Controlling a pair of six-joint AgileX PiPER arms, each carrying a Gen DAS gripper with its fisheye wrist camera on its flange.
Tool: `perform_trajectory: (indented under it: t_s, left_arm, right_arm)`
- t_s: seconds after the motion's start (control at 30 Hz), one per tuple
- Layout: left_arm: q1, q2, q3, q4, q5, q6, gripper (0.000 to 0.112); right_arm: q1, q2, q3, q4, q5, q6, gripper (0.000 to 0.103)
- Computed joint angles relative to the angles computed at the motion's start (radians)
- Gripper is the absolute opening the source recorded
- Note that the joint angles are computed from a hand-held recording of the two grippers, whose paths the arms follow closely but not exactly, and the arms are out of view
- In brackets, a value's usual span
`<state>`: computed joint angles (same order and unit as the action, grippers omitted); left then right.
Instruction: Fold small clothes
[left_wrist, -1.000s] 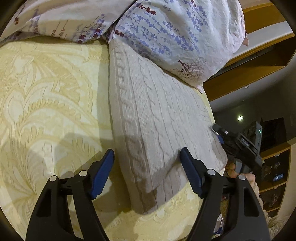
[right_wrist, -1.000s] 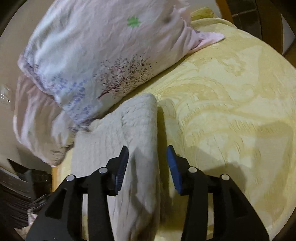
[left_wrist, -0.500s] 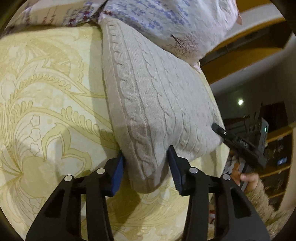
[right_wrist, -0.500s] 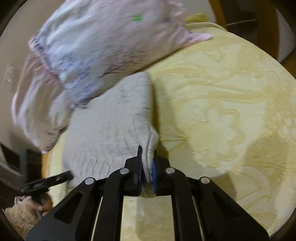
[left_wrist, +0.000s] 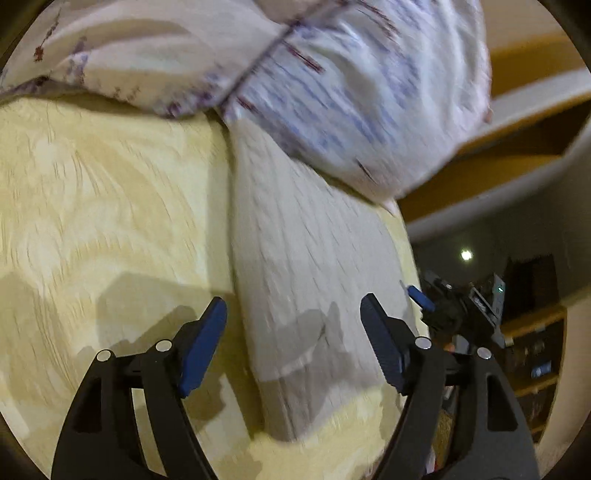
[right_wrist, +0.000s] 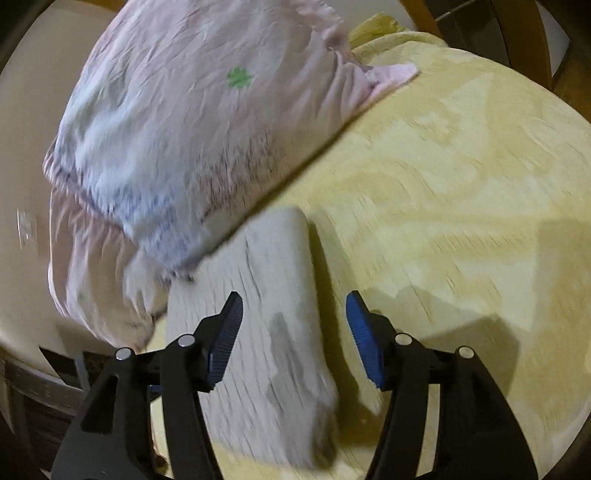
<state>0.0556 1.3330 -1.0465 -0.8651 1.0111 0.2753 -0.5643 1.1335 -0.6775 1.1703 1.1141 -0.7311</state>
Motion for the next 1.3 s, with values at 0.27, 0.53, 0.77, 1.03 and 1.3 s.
perform_trajectory:
  t_s: [0.27, 0.53, 0.77, 1.03, 1.3]
  left_arm:
    - [-0.046, 0.134, -0.105, 0.058, -0.048, -0.082, 0.075]
    - [-0.097, 0.161, -0.125, 0.075, -0.051, -0.092, 0.075]
    - [-0.059, 0.141, -0.071, -0.004, -0.026, -0.031, 0.075]
    - [-0.099, 0.137, -0.041, -0.028, -0.062, -0.013, 0.075]
    - [-0.233, 0.136, -0.127, 0.224, -0.116, -0.211, 0.075]
  right_arm:
    - [0.278, 0.169, -0.168, -0.092, -0.202, 0.128, 0.010]
    - [0.338, 0.192, -0.174, -0.187, -0.331, 0.215, 0.009]
    - [0.150, 0.159, -0.147, -0.052, -0.106, 0.095, 0.066]
    - [0.086, 0.186, -0.070, -0.018, 0.034, 0.007, 0.067]
    - [0.076, 0.198, -0.033, 0.032, 0.074, -0.056, 0.068]
